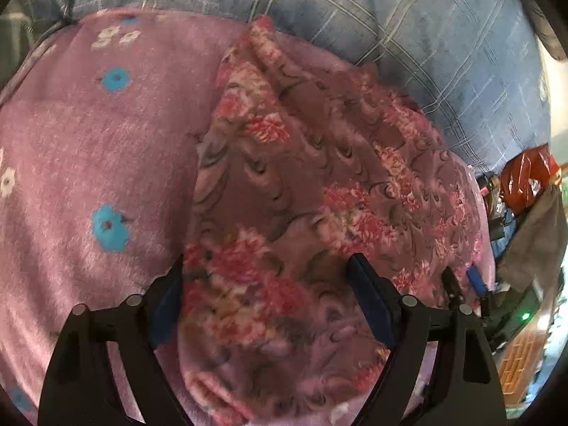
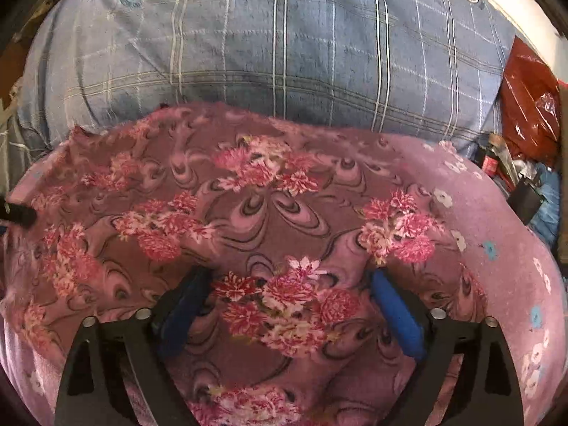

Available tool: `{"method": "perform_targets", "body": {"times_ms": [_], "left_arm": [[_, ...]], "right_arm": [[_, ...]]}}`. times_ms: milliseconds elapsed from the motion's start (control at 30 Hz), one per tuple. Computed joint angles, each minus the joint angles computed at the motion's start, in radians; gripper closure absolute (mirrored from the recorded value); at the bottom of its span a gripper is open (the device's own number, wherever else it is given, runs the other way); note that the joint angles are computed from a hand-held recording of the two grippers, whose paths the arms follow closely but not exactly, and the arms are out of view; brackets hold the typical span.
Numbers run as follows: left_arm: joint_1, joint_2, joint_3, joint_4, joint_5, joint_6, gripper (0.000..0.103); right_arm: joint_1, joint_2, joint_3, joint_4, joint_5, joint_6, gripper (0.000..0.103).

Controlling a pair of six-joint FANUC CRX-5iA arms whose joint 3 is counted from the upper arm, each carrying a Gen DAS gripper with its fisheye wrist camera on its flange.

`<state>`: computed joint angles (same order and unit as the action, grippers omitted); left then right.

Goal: Fold small clothes

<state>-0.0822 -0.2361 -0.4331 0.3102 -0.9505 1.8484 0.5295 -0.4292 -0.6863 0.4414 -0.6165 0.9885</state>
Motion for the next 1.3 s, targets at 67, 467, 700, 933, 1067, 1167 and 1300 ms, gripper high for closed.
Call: {"method": "perform_targets", "body": {"times_ms": [67,467,700,933,1067,1167,1300], "left_arm": [[-0.015,0.015,0.026,-0.028,-0.018,0.02,0.015],[0.172,-0.056,-0.007,0.17,-0.084,-0.076,0.014],[0.204,0.032,-0.007,0.227,-0.148,-0.112,0.014],[0.101,0.044,0.007,0.166,-0.119,-0.107,0.054],[0.08,0.031,0.047,0.095,-0.144,-0.009,0.087],[0.074,-0.011,0.046,0.116,-0.135,0.028,0.089],[-0.013,0.0,0.138,0.087,-0.129,0.084,0.09]], "right_arm": [[-0.013,0.013,0.012,-0.027,-0.001,0.007,0.001],[-0.042,0.019,0.067,-0.145,-0.029,0.13,0.001],[0.017,-0.123,-0.011,-0.113,0.035,0.145,0.0],[-0.105,-0.023,0.079,-0.386,0.009,0.368,0.0],[-0.071,-0.029,0.05,-0.291,0.017,0.292,0.0],[-0.088,-0.028,0.072,-0.346,0.001,0.342,0.0],[-0.112,-0.076,0.043,-0.306,0.01,0.283,0.0]]}}
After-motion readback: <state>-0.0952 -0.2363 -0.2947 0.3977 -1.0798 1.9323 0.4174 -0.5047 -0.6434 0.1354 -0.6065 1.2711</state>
